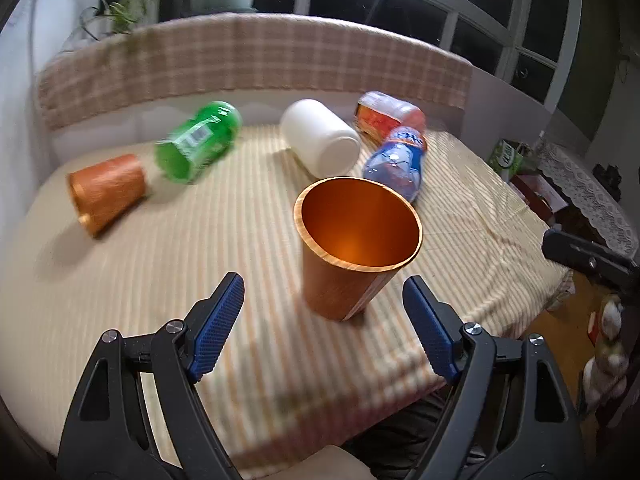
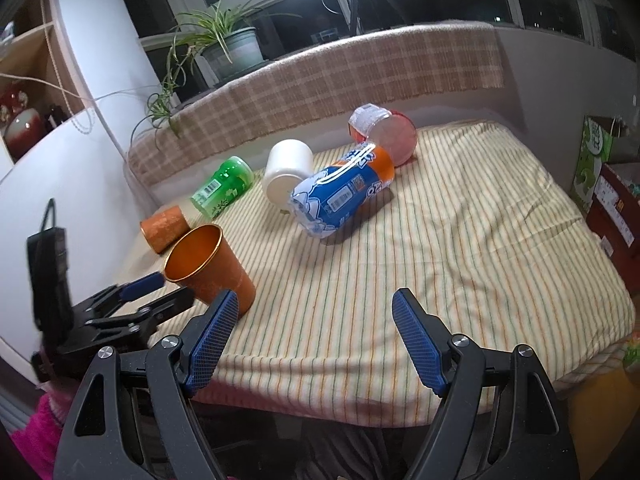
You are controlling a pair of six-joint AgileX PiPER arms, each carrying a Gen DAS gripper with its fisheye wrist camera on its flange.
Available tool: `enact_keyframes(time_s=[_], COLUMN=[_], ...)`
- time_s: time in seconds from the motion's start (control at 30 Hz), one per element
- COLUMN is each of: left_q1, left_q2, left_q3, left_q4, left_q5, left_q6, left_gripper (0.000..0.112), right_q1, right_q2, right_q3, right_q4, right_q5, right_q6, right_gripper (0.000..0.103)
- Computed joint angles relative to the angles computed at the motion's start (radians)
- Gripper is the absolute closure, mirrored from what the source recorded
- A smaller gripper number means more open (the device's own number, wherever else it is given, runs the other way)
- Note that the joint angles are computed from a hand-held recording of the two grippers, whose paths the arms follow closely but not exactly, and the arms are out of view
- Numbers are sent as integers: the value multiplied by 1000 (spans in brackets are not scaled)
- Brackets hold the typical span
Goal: Flip cup upright
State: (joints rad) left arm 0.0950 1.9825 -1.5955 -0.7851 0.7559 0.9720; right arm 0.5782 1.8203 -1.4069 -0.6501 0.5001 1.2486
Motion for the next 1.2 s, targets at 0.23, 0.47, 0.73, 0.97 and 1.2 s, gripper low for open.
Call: enact_keyframes(time_s=[0.23,0.47,0.73,0.97,1.2], left_q1=[62,82,76,71,67], left_q2=[-196,-309,-333,-346,-351], left_q3=[234,333,336,350,348], left_q4=[-190,-433,-430,-456,-439], left_q5=[-227,-347,-368,-392,-406], left_q6=[214,420,399,421,404], left_gripper=[28,10,10,10,9], right_q1=[47,122,155,157,153], right_q2=[21,71,90,83,80], right_q3=[-38,-116,-142,-131,-127], right_q4=[-169,-334,-425,-444,-444], right_q5=[84,218,280,294,292], right_q6=[109,143,183,207,218], right_gripper=[24,22,18,18,18])
